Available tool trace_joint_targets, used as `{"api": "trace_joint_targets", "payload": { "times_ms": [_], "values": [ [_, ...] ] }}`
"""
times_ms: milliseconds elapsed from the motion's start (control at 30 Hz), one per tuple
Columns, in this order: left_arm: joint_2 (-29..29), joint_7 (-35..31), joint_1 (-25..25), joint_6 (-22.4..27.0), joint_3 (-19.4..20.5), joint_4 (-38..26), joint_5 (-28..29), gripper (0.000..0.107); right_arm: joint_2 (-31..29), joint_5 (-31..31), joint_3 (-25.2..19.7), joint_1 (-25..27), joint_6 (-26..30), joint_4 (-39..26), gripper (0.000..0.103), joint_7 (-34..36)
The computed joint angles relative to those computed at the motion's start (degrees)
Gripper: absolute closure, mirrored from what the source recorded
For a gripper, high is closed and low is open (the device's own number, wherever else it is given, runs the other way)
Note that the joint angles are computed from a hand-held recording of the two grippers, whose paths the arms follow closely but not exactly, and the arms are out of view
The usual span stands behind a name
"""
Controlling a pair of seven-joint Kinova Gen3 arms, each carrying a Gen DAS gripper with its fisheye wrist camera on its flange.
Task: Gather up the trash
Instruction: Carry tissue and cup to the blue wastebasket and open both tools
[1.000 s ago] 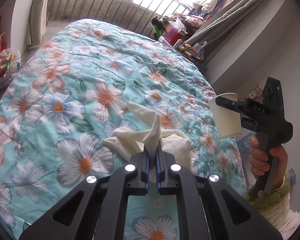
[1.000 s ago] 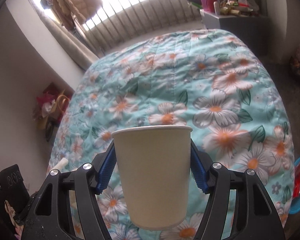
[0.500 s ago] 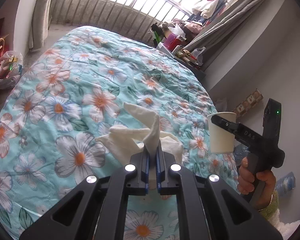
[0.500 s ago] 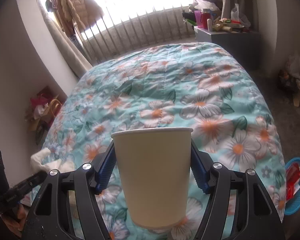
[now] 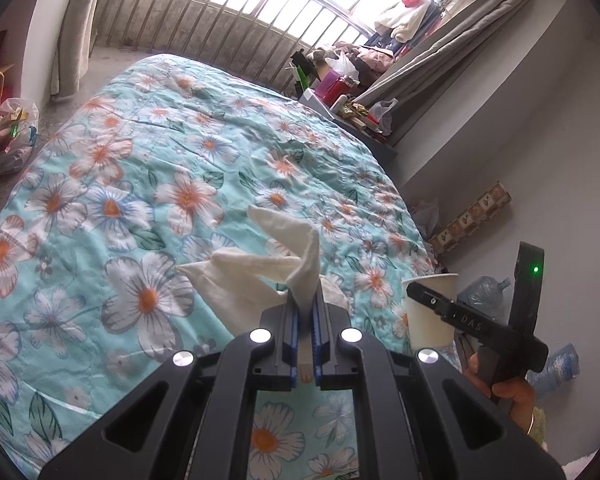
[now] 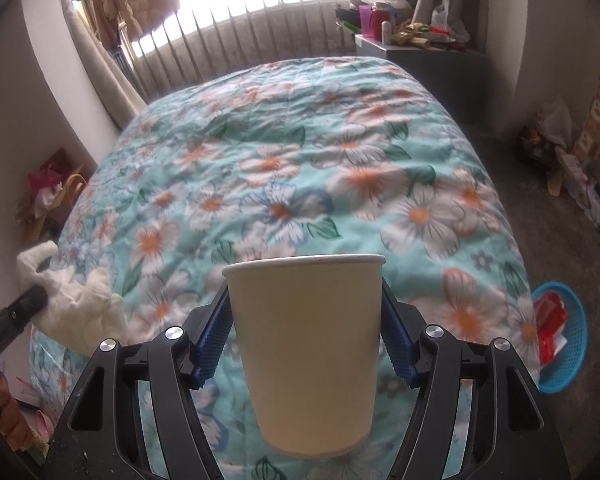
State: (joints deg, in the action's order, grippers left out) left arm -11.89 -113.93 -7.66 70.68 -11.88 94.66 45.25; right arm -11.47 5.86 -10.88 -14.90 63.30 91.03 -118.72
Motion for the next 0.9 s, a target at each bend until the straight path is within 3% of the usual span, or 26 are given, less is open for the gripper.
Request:
{"api": "trace_joint_targets", "payload": {
  "times_ms": [133, 367, 633, 767, 900],
  "values": [
    [-0.41, -0.32, 0.07, 0.74, -0.35, -0.27, 0.39, 0.102, -1.46, -0.94, 0.32, 0.14, 0.3, 0.39, 0.042, -0.42],
    [-1.29, -0.76, 1.27, 0.68, -0.24, -4.27, 0.59, 0.102, -5.3, -10.76, 5.78, 1.06, -4.02, -0.55, 0.043, 4.45],
    [1.38, 0.78, 4.71, 2.17, 1.75, -14.26, 2.42, 0.102, -11.51, -17.13, 11.27, 3.77, -7.13, 0.28, 0.044, 8.87],
    [5.09, 1.59, 6.58, 4.33, 4.98, -20.73, 3.35, 0.102, -16.57, -17.54, 14.43, 7.68, -7.61, 2.4, 0.044, 7.4],
    [10.88, 3.53, 9.16, 6.06, 10.88, -28.13, 3.26, 0.103, -21.02, -15.26, 18.1, 13.54, -4.45, 2.74, 0.044, 4.22]
  ]
}}
